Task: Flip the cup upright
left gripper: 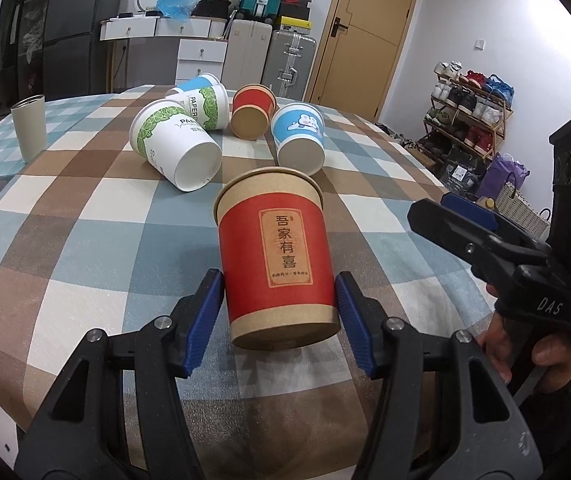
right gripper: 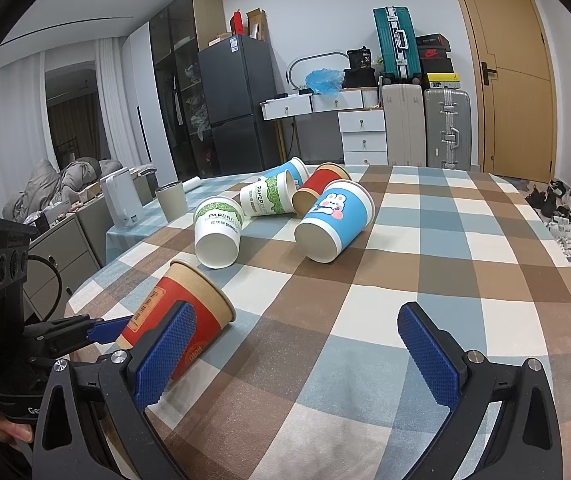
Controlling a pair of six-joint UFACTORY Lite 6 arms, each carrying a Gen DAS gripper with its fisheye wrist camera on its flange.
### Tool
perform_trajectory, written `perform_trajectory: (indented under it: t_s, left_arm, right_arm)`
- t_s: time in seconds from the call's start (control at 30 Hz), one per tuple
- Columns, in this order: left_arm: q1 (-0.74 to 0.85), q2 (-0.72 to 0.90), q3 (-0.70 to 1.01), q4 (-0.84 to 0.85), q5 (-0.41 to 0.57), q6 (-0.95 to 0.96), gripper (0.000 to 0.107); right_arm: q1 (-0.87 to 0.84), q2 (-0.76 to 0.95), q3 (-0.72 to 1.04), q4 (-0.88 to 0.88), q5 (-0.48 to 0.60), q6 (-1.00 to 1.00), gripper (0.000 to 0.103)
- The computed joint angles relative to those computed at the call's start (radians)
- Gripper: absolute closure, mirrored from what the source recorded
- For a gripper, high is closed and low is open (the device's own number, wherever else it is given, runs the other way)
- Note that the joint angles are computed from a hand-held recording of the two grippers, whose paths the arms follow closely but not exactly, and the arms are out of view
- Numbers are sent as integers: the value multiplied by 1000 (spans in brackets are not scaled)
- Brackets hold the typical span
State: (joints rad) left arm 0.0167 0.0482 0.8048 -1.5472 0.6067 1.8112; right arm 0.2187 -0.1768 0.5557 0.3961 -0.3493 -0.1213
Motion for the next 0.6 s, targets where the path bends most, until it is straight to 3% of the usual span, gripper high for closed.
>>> perform_trajectory:
  t_s: [0.17,0.33,0.47,0.57,0.6]
  left_arm:
    - [-3,2,0,-9,-5,9,51]
    - [18,-2,11,12,32,-2,27]
    - [40,-29,6,22,66,-6,24]
    - [62,-55,-1,12,86,16,16]
    - [70,-62,-1,14,91,21,8]
  right_arm:
    - [1,0,1,2,1,-3,0]
    - [0,-1,1,1,2,0,0]
    - [-7,2,0,-38,1,45,0]
    - [-7,6,4,-46,4,62,0]
    - [-11,9,7,-54,6,70,0]
